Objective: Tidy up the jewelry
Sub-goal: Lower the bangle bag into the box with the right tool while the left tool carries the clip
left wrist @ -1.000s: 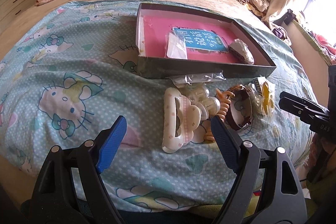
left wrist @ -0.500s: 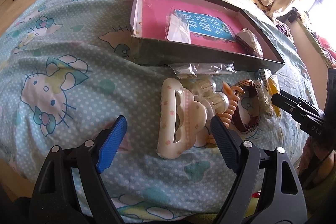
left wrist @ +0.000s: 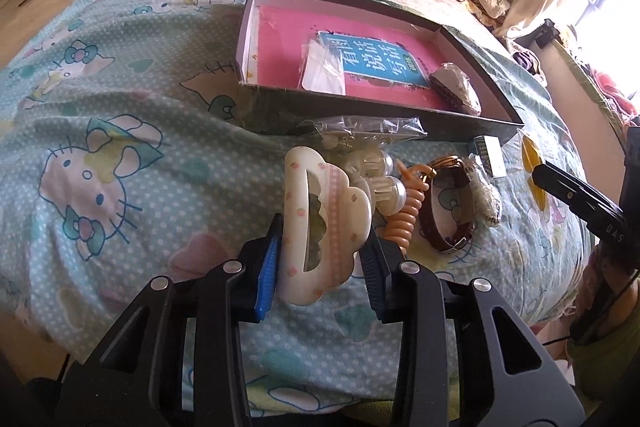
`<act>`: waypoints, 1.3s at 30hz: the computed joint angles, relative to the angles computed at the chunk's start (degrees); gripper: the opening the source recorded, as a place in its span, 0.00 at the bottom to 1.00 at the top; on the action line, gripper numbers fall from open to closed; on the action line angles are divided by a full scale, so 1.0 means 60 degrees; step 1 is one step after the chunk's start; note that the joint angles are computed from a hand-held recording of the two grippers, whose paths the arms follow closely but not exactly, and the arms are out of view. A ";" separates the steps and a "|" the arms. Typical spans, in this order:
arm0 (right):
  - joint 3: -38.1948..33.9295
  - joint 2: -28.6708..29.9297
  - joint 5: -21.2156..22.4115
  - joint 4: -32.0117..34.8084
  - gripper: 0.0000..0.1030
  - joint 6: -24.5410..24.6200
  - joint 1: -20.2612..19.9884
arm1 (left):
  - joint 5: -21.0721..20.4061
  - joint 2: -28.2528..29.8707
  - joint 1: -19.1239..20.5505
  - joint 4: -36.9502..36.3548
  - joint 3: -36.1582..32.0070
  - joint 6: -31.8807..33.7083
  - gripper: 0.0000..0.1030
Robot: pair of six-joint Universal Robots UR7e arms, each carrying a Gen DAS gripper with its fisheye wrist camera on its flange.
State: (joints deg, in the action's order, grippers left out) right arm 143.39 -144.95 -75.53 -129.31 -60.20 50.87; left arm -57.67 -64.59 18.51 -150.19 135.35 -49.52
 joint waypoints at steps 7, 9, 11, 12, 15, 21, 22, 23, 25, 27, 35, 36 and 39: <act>-0.0186 -0.0149 0.0291 0.0102 0.39 -0.0024 0.0028 | 0.0747 -0.0869 -0.0368 0.0479 0.0241 -0.0479 0.27; -0.0225 -0.0110 0.0296 0.0001 0.39 0.0014 0.0114 | 0.0941 -0.1005 -0.0382 0.0636 0.0147 -0.0543 0.27; -0.0281 -0.0016 0.0306 -0.0118 0.39 0.0071 0.0218 | 0.1132 -0.1117 -0.0406 0.0734 0.0088 -0.0573 0.27; -0.0311 0.0051 0.0299 -0.0181 0.39 0.0127 0.0285 | 0.1204 -0.1144 -0.0407 0.0754 0.0058 -0.0568 0.27; -0.0400 0.0330 0.0216 -0.0459 0.39 0.0303 0.0549 | 0.1362 -0.1165 -0.0365 0.0699 -0.0047 -0.0489 0.27; -0.0608 0.1007 -0.0055 -0.1107 0.39 0.0731 0.1158 | 0.1520 -0.0931 -0.0193 0.0525 -0.0394 -0.0076 0.27; -0.0649 0.1127 -0.0077 -0.1202 0.39 0.0800 0.1241 | 0.1521 -0.0862 -0.0164 0.0444 -0.0440 0.0013 0.27; -0.0676 0.1224 -0.0119 -0.1303 0.39 0.0841 0.1321 | 0.1526 -0.0769 -0.0127 0.0386 -0.0526 0.0104 0.27; -0.0730 0.1434 -0.0195 -0.1549 0.39 0.0920 0.1483 | 0.1516 -0.0609 -0.0065 0.0245 -0.0667 0.0298 0.27; -0.0809 0.1677 -0.0280 -0.1763 0.39 0.1038 0.1632 | 0.1507 -0.0378 -0.0003 0.0081 -0.0867 0.0540 0.27; -0.1141 0.2413 -0.0255 -0.2298 0.39 0.1387 0.1760 | 0.1369 0.0456 0.0288 -0.0504 -0.1629 0.1436 0.27; -0.1178 0.2476 -0.0237 -0.2343 0.39 0.1411 0.1749 | 0.1352 0.0556 0.0324 -0.0548 -0.1724 0.1529 0.27; -0.1259 0.2609 -0.0163 -0.2429 0.39 0.1478 0.1706 | 0.1282 0.0836 0.0437 -0.0691 -0.1976 0.1803 0.27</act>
State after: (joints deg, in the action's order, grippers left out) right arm 135.84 -129.29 -76.51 -143.88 -51.33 61.11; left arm -49.98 -59.57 21.13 -154.34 123.50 -38.70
